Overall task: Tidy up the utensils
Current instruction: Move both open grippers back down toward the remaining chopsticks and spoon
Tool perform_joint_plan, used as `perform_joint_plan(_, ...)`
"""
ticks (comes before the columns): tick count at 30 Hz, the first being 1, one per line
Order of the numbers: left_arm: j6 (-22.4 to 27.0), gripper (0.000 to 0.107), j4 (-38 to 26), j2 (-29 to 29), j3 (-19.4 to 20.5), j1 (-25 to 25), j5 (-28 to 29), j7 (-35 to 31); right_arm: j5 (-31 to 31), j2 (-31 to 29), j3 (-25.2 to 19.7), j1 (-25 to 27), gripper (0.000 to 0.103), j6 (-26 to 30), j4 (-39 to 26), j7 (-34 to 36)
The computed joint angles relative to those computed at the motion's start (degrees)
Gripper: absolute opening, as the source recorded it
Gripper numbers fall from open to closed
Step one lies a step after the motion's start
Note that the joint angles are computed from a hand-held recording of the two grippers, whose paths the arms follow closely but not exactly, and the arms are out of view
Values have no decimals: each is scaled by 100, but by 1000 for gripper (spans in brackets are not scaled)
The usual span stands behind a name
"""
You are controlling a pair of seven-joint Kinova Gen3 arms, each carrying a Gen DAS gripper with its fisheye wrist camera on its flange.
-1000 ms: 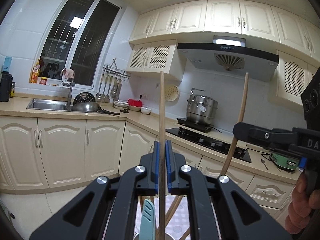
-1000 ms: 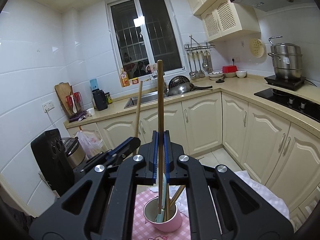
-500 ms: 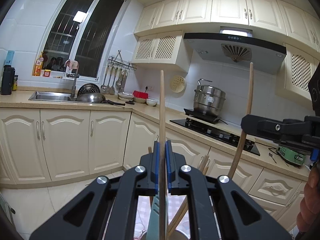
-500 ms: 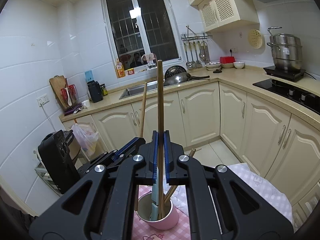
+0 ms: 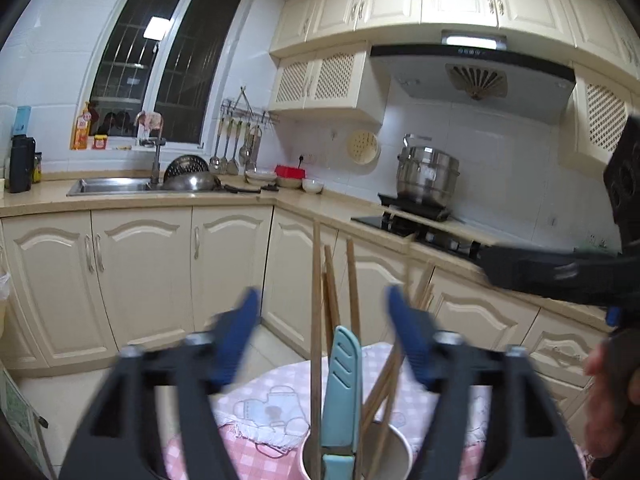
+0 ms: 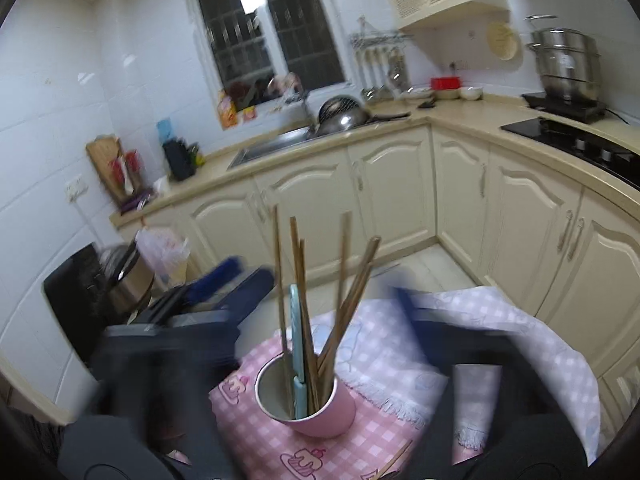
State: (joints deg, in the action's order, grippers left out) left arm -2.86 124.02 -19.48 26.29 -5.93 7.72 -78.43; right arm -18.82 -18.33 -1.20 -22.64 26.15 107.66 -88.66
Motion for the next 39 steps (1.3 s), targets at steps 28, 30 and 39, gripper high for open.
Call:
perform_joint_plan(28,2270,96,-541,-1237,64,381,-879,768,97,-1022,475,382,97,719,378,-555)
perform_joint_plan(30,2321,96,-538,-1256,99,407,-910,800,98,-1074,479,424,97,774,426,-583)
perform_joint_plan(39,2666,96,-529,-1191,397,480,-1052,899,385,-1202,246,977,97,1564,567,-961)
